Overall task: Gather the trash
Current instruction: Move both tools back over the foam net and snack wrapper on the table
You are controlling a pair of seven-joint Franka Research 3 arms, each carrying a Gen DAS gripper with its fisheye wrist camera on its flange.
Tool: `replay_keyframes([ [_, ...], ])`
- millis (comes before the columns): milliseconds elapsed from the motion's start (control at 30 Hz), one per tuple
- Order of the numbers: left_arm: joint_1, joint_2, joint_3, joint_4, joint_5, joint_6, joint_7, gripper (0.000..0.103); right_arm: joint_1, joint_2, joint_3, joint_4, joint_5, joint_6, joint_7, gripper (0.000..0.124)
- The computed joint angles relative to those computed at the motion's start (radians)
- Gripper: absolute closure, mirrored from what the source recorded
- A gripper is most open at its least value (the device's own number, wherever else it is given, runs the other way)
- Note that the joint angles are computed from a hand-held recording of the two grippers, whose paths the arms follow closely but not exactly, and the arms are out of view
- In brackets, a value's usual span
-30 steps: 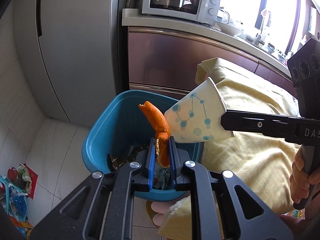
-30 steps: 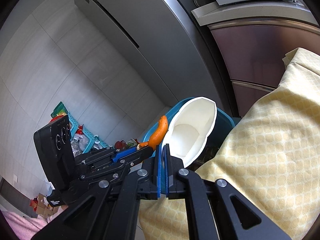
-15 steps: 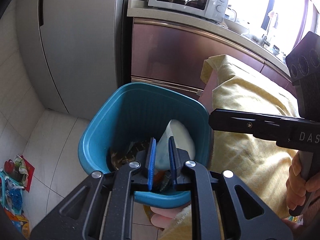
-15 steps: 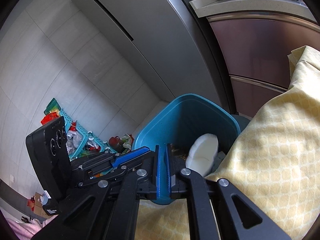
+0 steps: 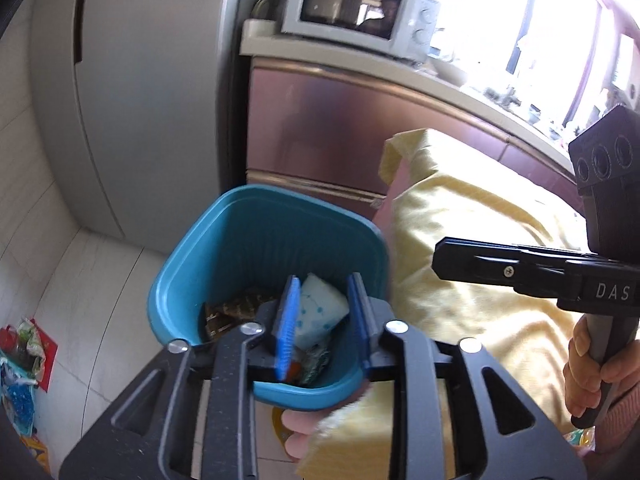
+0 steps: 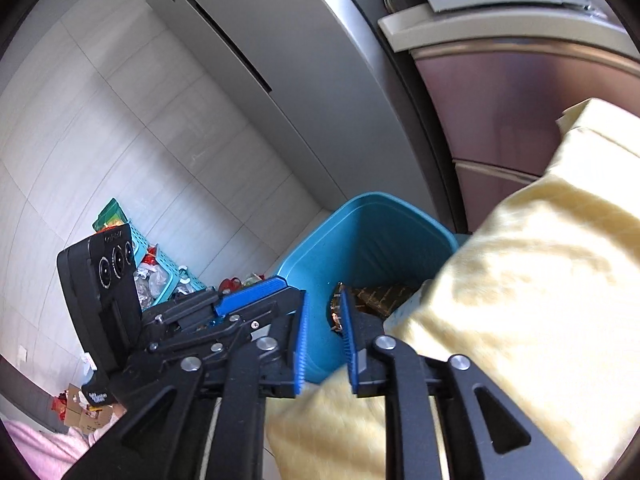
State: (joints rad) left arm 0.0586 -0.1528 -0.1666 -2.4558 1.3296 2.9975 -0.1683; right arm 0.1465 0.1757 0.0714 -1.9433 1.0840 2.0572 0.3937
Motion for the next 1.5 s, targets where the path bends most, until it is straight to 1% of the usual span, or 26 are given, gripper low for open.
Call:
replay_keyframes([
  [100, -0.012, 0.001, -0.016, 0.026, 0.049, 0.011, -0.026, 0.069, -0.025, -0.039, -0.02, -0.036, 0.024, 0.004, -0.038, 0.102],
  [200, -0.036, 0.024, -0.025, 0.07, 0.084, 0.032, -0.03, 0.067, -0.054, -0.067, -0.048, -0.06, 0.046, 0.005, -0.059, 0.096],
  [300, -0.07, 0.069, -0.029, 0.13, 0.082, 0.053, 0.003, 0.066, -0.086, -0.084, -0.078, -0.076, 0.063, 0.016, -0.063, 0.095],
  [367, -0.099, 0.108, -0.033, 0.174, 0.052, 0.052, 0.05, 0.066, -0.108, -0.092, -0.095, -0.082, 0.072, 0.035, -0.061, 0.095],
  [500, -0.161, 0.206, -0.03, 0.275, -0.058, 0.067, 0.193, 0.066, -0.154, -0.095, -0.126, -0.084, 0.09, 0.071, -0.047, 0.095],
  [600, -0.21, 0.282, -0.03, 0.357, -0.166, 0.055, 0.321, 0.066, -0.188, -0.085, -0.142, -0.072, 0.107, 0.101, -0.032, 0.094],
  [667, -0.231, 0.33, -0.035, 0.406, -0.245, 0.053, 0.41, 0.066, -0.209, -0.084, -0.151, -0.075, 0.118, 0.121, -0.031, 0.094],
  [900, -0.299, 0.485, -0.061, 0.596, -0.448, -0.021, 0.664, 0.066, -0.277, -0.039, -0.165, -0.042, 0.158, 0.157, -0.025, 0.087],
  [1033, -0.338, 0.544, -0.054, 0.679, -0.529, -0.056, 0.763, 0.066, -0.308, 0.0, -0.162, -0.006, 0.168, 0.176, 0.001, 0.084],
  [1100, -0.357, 0.569, -0.046, 0.714, -0.565, -0.07, 0.805, 0.064, -0.321, 0.01, -0.16, 0.006, 0.167, 0.185, 0.015, 0.081],
  [1200, -0.374, 0.613, -0.046, 0.777, -0.636, -0.093, 0.884, 0.062, -0.334, 0.034, -0.154, 0.025, 0.172, 0.215, 0.04, 0.076],
  [1267, -0.377, 0.639, -0.049, 0.813, -0.689, -0.106, 0.937, 0.061, -0.339, 0.052, -0.149, 0.042, 0.166, 0.241, 0.063, 0.075],
  [1367, -0.369, 0.684, -0.069, 0.872, -0.781, -0.119, 1.027, 0.06, -0.349, 0.084, -0.139, 0.074, 0.154, 0.268, 0.097, 0.075],
  [1500, -0.361, 0.766, -0.103, 0.991, -0.899, -0.162, 1.142, 0.058, -0.368, 0.133, -0.122, 0.129, 0.141, 0.266, 0.143, 0.074],
])
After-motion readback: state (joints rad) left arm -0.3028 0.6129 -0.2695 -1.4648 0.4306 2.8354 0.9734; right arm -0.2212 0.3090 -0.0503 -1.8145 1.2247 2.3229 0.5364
